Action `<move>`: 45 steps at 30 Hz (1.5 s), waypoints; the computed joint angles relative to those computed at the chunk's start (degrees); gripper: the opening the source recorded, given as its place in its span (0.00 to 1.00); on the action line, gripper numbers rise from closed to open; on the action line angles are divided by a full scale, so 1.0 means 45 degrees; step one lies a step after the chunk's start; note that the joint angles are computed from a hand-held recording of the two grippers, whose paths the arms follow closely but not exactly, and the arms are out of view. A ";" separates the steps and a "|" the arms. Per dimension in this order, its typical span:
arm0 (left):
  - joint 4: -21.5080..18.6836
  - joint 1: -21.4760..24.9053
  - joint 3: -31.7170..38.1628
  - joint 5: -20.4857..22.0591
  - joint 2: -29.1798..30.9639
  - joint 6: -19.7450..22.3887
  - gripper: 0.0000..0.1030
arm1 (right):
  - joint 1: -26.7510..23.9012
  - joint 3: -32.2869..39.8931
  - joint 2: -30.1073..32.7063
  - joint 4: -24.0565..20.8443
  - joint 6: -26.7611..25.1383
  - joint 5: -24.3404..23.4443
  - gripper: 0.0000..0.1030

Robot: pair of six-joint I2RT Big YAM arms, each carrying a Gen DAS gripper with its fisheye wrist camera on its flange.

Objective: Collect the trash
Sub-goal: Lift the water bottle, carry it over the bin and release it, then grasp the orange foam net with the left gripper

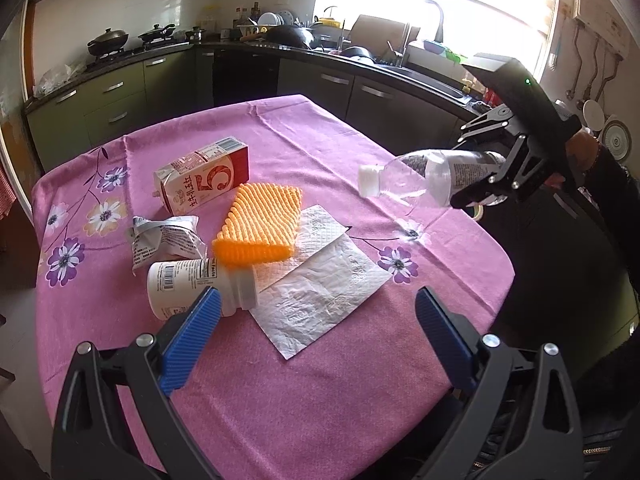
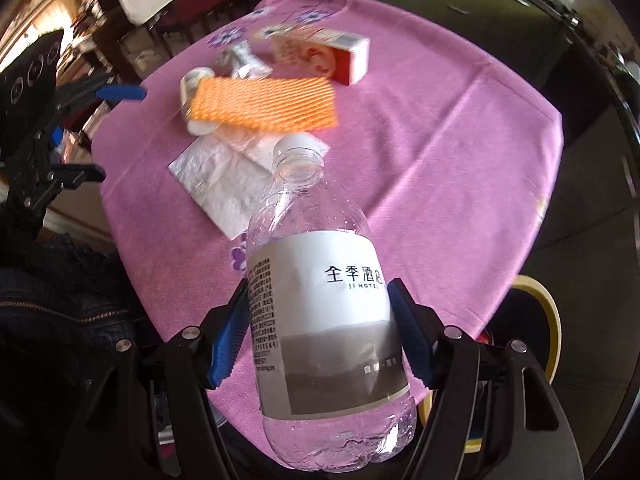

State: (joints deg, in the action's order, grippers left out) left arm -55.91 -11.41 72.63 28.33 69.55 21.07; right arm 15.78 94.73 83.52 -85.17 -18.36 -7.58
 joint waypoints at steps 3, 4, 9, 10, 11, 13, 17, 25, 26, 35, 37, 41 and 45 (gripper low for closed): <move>-0.0020 -0.0078 0.0079 0.0043 0.0045 0.0062 0.90 | -0.0834 -0.0247 -0.0503 0.0227 0.0538 0.0331 0.65; -0.0019 -0.0123 0.0097 0.0051 0.0055 0.0078 0.90 | -0.1239 -0.0371 -0.0669 0.0296 0.0756 0.0448 0.65; -0.0016 -0.0351 0.0147 0.0061 0.0109 0.0161 0.90 | -0.3218 -0.1008 -0.0952 0.0317 0.1928 0.1420 0.66; -0.0017 -0.0413 0.0156 0.0049 0.0109 0.0174 0.90 | -0.3557 -0.1076 -0.0778 0.0263 0.2150 0.1641 0.66; -0.0030 -0.0433 0.0158 0.0059 0.0108 0.0198 0.90 | -0.3837 -0.1173 -0.0643 0.0221 0.2312 0.1877 0.66; -0.0047 -0.0522 0.0179 0.0015 0.0105 0.0218 0.90 | -0.4427 -0.1327 -0.0203 0.0147 0.2833 0.2196 0.66; -0.0112 -0.0652 0.0243 -0.0135 0.0112 0.0250 0.90 | -0.5088 -0.1296 0.0719 0.0637 0.3628 0.2409 0.66; -0.0321 -0.0772 0.0496 -0.0378 0.0277 0.0355 0.90 | -0.5263 -0.1140 0.1681 0.1686 0.4972 0.2935 0.76; -0.0343 -0.0757 0.0539 -0.0347 0.0322 0.0365 0.90 | -0.5209 -0.1337 0.1424 0.1847 0.5164 0.2853 0.76; -0.0793 -0.0805 0.1419 -0.0191 0.1227 0.0660 0.91 | -0.3892 -0.3334 -0.2054 0.3316 0.6703 0.1774 0.76; -0.0987 -0.0856 0.1864 -0.0277 0.1652 0.0758 0.91 | -0.3440 -0.3679 -0.2536 0.3412 0.6955 0.1820 0.76; -0.1527 -0.0953 0.2946 -0.0426 0.2642 0.0829 0.91 | -0.2798 -0.3859 -0.2905 0.3311 0.7308 0.1982 0.76; -0.2694 -0.0976 0.4386 -0.0584 0.3949 0.1011 0.91 | -0.2390 -0.4003 -0.3064 0.3489 0.7538 0.2019 0.76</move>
State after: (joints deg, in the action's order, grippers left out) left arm -68.03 -15.80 92.36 25.70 87.32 25.62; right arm 5.03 76.71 69.73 -69.48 15.56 1.50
